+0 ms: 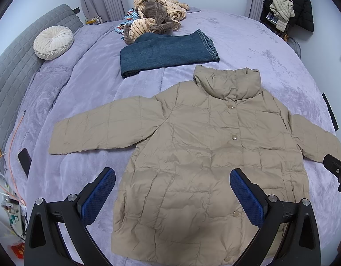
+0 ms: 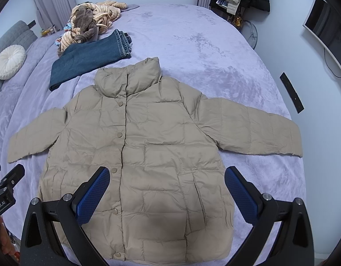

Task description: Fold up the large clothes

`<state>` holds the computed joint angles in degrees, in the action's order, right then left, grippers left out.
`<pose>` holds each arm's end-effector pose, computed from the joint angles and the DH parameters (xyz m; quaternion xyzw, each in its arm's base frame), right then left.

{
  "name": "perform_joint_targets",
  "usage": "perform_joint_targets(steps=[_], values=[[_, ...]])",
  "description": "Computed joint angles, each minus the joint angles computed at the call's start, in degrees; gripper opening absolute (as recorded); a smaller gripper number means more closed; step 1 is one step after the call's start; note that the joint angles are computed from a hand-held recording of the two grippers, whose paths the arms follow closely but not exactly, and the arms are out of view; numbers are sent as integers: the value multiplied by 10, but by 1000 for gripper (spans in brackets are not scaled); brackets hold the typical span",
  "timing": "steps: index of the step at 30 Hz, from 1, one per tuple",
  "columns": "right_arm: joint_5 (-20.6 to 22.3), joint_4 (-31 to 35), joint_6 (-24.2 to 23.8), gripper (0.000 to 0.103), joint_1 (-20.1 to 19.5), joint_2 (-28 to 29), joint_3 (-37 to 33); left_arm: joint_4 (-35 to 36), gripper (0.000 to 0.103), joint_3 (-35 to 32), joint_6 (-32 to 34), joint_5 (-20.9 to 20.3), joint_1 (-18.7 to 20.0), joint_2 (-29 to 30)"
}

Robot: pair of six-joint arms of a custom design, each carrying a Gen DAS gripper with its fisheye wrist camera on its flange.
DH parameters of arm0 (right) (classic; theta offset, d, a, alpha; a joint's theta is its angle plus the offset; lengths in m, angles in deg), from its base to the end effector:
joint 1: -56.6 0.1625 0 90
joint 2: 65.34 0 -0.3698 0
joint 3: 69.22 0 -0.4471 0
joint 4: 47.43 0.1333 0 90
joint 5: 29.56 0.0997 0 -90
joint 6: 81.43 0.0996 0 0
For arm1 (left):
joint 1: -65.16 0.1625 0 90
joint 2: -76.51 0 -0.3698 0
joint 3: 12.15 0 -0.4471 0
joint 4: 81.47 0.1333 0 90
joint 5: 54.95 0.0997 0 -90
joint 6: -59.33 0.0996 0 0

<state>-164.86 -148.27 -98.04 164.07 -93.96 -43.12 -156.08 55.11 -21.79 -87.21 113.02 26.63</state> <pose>0.3251 -0.8249 0.3142 0.2258 -0.8895 0.1102 0.3817 -0.3218 -0.6799 0.2131 -0.1519 0.8375 -0.2902 0.4375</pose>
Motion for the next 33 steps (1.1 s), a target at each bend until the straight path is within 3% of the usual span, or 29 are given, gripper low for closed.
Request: perform_joint_targets(steps=[33], values=[[-3, 2, 2, 103, 1, 4, -4, 1, 103, 6, -3, -1, 0, -5]])
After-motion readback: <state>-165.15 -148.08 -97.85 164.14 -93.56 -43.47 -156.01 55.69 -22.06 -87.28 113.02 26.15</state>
